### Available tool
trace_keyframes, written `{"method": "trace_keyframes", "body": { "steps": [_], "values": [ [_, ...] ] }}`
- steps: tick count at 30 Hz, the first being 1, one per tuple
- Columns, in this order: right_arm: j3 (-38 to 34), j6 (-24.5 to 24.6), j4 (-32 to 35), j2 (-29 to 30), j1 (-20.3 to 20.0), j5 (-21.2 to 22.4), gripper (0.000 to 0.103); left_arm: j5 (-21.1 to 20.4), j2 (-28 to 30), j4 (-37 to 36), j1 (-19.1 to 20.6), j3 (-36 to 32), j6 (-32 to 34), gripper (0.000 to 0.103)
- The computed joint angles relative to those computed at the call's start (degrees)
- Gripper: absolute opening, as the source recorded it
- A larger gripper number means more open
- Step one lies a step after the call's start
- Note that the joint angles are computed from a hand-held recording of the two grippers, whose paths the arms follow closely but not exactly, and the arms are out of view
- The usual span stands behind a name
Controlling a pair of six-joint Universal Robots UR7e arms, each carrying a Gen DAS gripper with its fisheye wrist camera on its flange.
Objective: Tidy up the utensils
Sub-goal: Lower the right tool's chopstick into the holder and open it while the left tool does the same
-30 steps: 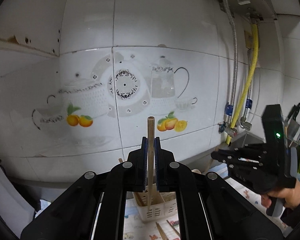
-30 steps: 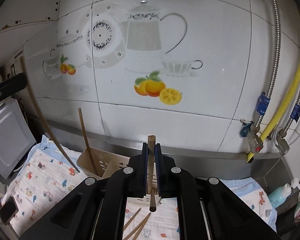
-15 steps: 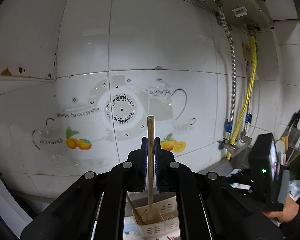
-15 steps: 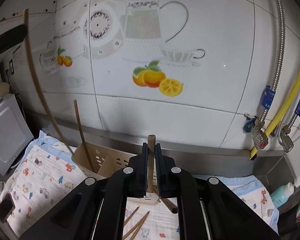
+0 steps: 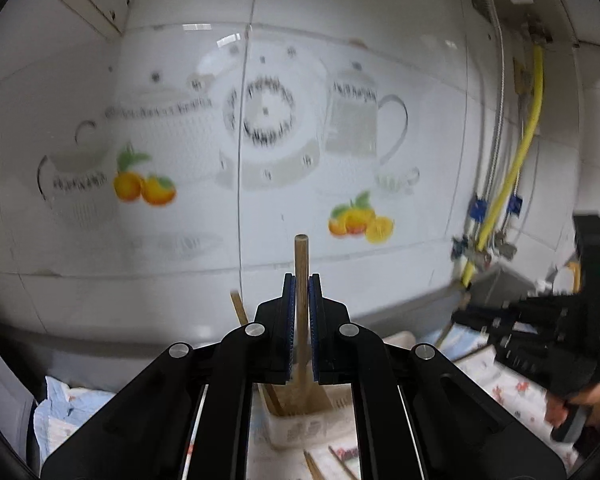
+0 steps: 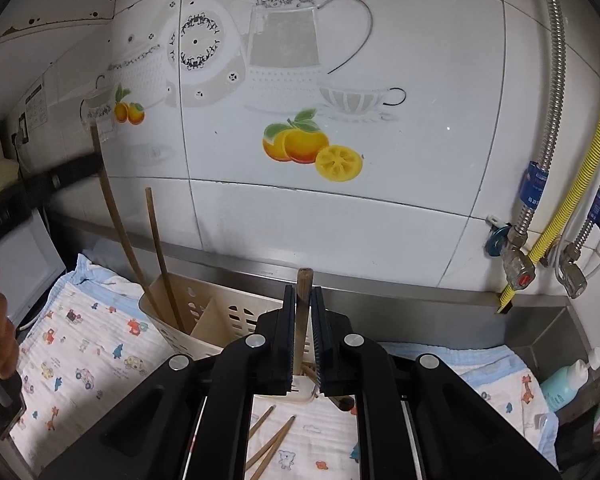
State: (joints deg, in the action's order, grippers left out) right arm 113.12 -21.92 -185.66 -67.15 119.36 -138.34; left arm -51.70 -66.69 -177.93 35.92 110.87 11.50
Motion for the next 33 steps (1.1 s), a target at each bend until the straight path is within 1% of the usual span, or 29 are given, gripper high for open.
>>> {"method": "trace_keyframes", "body": {
  "steps": [1, 2, 3, 4, 7, 9, 11, 12, 15, 17, 18, 20, 21, 22, 24, 26, 30, 32, 33],
  "values": [
    [0.1, -0.2, -0.2, 0.0, 0.1, -0.2, 0.012, 0.6, 0.0, 0.0, 0.0, 0.4, 0.2, 0.006],
    [0.2, 0.0, -0.2, -0.3, 0.2, -0.2, 0.019, 0.9, -0.2, 0.7, 0.0, 0.8, -0.2, 0.006],
    [0.3, 0.1, -0.3, -0.4, 0.4, -0.2, 0.023, 0.6, -0.6, 1.7, 0.2, 1.1, -1.1, 0.006],
    [0.4, 0.2, -0.4, -0.6, 0.5, -0.2, 0.024, 0.5, -0.9, 2.4, 0.3, 1.2, -1.8, 0.006],
    [0.8, 0.2, -0.7, -1.0, 1.4, -1.1, 0.026, -0.1, -1.9, 5.0, 0.8, 1.8, -4.4, 0.006],
    [1.3, -0.5, -2.1, -1.1, 2.5, -2.5, 0.028, -0.3, -2.5, 6.2, 0.9, 2.3, -5.3, 0.006],
    [2.2, -0.7, -3.3, -1.6, 3.7, -3.2, 0.028, 0.5, -3.2, 6.6, 0.5, 3.2, -5.7, 0.006],
    [2.8, -0.3, -3.6, -2.1, 4.2, -3.0, 0.030, 1.1, -3.5, 7.0, 0.3, 3.7, -6.0, 0.006],
    [5.1, 1.5, -4.7, -3.6, 6.1, -3.2, 0.033, 1.1, -5.0, 8.1, -0.1, 4.9, -7.3, 0.006],
    [6.8, 3.0, -4.7, -4.4, 7.3, -3.6, 0.033, 1.8, -6.6, 9.0, -0.7, 6.1, -8.5, 0.006],
    [8.2, 4.8, -4.1, -5.0, 8.0, -4.2, 0.033, 1.6, -7.7, 9.6, -1.0, 6.8, -9.0, 0.006],
    [10.4, 7.4, -2.8, -5.8, 8.7, -4.9, 0.033, 2.9, -9.3, 9.9, -2.0, 8.4, -9.6, 0.006],
    [12.1, 9.7, -1.8, -6.0, 9.2, -6.1, 0.033, 3.4, -10.7, 10.2, -2.7, 9.8, -10.6, 0.006],
    [13.3, 11.0, -1.1, -6.1, 9.4, -6.5, 0.033, 3.4, -11.8, 11.1, -3.0, 10.7, -11.6, 0.007],
    [17.3, 15.1, -0.1, -6.5, 9.5, -6.6, 0.033, 3.3, -14.7, 13.2, -3.9, 13.3, -14.2, 0.007],
    [20.6, 18.5, 0.6, -6.0, 9.4, -6.8, 0.033, 4.3, -16.9, 14.9, -4.8, 15.9, -16.4, 0.007],
    [27.2, 27.3, 0.9, -5.0, 8.2, -4.6, 0.033, 3.6, -22.0, 20.4, -5.5, 21.3, -22.8, 0.007],
    [29.3, 30.0, 0.0, -4.0, 7.7, -3.3, 0.033, 4.4, -23.8, 21.0, -6.0, 23.8, -24.9, 0.007],
    [30.2, 31.3, -1.1, -2.6, 7.9, -3.7, 0.032, 4.6, -25.0, 22.5, -6.2, 25.0, -26.7, 0.007]
  ]
}}
